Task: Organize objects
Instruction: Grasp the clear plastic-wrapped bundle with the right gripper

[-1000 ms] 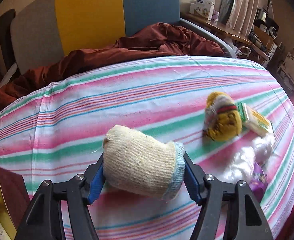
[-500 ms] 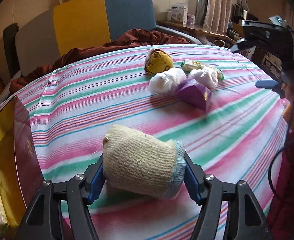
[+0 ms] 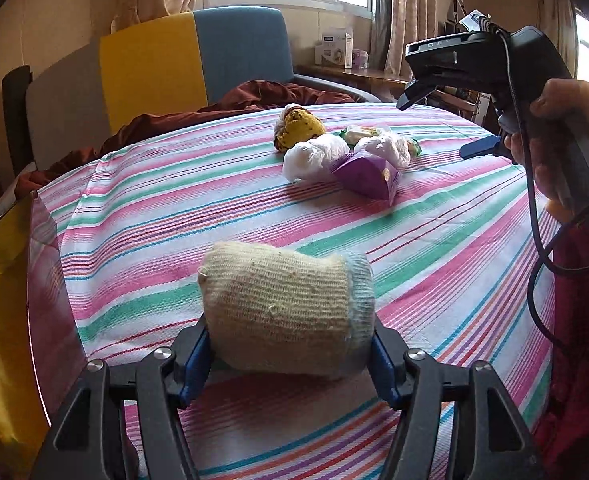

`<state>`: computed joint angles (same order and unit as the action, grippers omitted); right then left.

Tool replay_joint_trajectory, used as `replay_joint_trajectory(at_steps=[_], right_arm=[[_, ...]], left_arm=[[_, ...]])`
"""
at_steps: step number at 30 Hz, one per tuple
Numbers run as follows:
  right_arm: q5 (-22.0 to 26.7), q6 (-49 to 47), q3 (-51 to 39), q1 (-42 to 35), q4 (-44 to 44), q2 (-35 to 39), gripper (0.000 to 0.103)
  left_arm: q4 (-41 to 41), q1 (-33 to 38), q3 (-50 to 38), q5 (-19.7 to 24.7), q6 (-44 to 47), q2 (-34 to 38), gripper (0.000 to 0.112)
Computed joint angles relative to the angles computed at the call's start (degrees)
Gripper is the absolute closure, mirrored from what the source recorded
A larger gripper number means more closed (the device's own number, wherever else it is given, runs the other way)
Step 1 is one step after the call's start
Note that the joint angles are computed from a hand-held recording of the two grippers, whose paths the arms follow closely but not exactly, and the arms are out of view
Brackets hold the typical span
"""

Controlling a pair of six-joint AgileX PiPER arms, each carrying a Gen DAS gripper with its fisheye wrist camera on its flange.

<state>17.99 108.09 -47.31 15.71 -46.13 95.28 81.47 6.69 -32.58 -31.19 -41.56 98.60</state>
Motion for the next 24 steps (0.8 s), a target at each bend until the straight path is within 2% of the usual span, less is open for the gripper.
replay_joint_trajectory(at_steps=[3, 8, 11, 13, 14, 15, 17, 18, 22, 24], right_arm=[[-1.7, -2.8, -1.5, -0.1, 2.5, 2.1, 0.008], [1.0, -7.3, -7.2, 0.9, 4.1, 6.7, 0.008], [0.6, -14.3, -10.5, 0.4, 9.4, 9.9, 0.008], [2.2, -20.6, -13.9, 0.3, 14.3, 12.8, 0.009], [3.0, -23.9, -15.2, 0.3, 16.4, 13.9, 0.011], [5.0, -26.5, -16.9, 0.6, 17.5, 15.3, 0.020], [12.4, -28.5, -21.1, 2.6, 15.3, 18.1, 0.037], [13.6, -30.1, -22.0, 3.1, 15.3, 18.4, 0.038], [12.0, -31.1, -20.5, 2.1, 17.0, 17.4, 0.040], [12.9, -33.0, -21.4, 2.0, 17.8, 18.0, 0.040]], left_arm=[[-0.1, 0.3, 0.0, -0.4, 0.2, 0.2, 0.046], [1.2, 0.9, -0.4, -1.2, -0.9, 0.6, 0.046], [1.3, 0.9, -0.4, -1.4, -1.0, 0.7, 0.046], [1.5, 1.0, -0.5, -1.6, -1.1, 0.8, 0.046], [1.6, 1.1, -0.5, -1.7, -1.2, 0.9, 0.046], [1.7, 1.1, -0.6, -1.8, -1.3, 0.9, 0.046], [1.7, 1.1, -0.6, -1.8, -1.3, 1.0, 0.046], [1.7, 1.1, -0.6, -1.8, -1.3, 1.0, 0.046], [2.1, 1.3, -0.7, -2.0, -1.7, 1.0, 0.046], [2.4, 1.3, -0.7, -2.1, -2.0, 1.0, 0.046]])
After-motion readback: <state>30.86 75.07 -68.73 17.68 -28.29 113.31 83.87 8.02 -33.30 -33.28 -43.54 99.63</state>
